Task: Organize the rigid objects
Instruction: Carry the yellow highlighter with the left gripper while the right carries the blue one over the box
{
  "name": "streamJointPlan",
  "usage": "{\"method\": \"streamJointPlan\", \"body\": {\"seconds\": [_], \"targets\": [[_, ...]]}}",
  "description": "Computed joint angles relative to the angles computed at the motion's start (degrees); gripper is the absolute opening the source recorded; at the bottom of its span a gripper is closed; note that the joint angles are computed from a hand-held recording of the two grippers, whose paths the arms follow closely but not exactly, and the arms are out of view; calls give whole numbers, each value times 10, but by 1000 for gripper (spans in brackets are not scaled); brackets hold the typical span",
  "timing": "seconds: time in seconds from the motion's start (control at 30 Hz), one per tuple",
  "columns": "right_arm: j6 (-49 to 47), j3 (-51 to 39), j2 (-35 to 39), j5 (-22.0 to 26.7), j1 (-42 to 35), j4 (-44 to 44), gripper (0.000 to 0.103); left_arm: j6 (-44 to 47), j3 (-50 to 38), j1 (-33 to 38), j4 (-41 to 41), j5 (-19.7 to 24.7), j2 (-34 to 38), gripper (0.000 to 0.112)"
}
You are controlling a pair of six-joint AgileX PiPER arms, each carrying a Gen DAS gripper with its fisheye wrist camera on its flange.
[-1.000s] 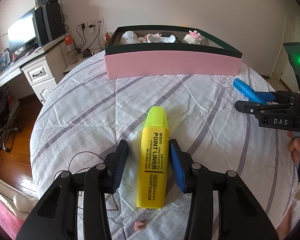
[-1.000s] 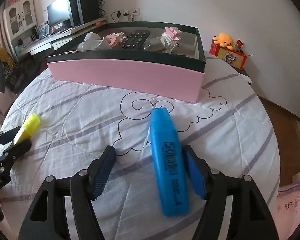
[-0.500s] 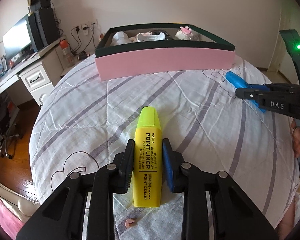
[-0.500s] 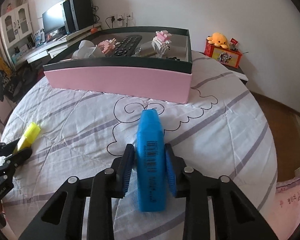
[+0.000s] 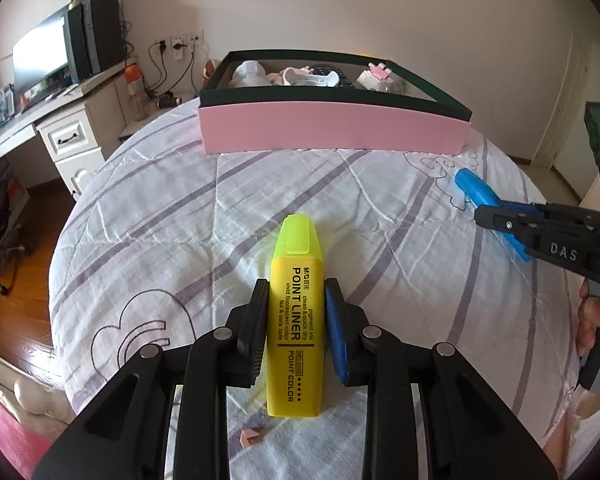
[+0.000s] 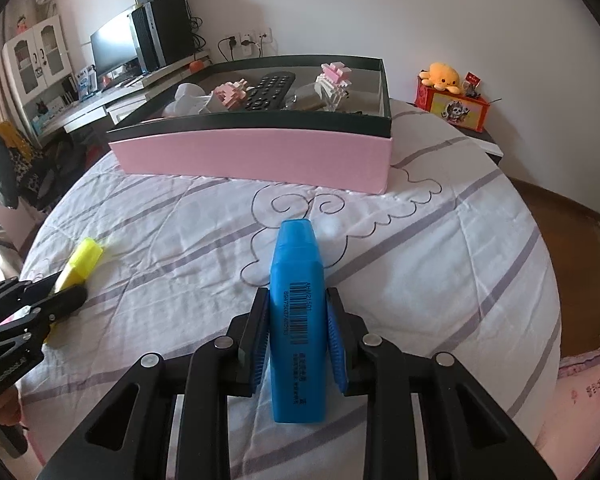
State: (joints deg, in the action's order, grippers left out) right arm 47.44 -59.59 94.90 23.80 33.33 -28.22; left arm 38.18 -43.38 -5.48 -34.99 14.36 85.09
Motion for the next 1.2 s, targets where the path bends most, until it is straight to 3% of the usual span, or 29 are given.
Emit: {"method": "streamJointPlan", "body": {"seconds": [0.17, 0.37, 0.53, 0.9, 1.2], "targets": [[-39, 16, -16, -20, 0, 52, 27, 19, 12, -1, -13, 0, -17, 27], [-80, 30, -26, -40, 7, 106, 27, 143, 17, 43, -147, 48, -30, 27], [-79, 42, -28, -51, 14, 119, 27, 136, 27, 54, -142, 49, -51, 27], [-70, 67, -47, -66, 36, 128, 27, 70, 43, 27, -65, 43, -89, 27], [-142, 51, -78, -58, 41, 180, 27, -33, -5, -5, 47, 52, -116, 27]]}}
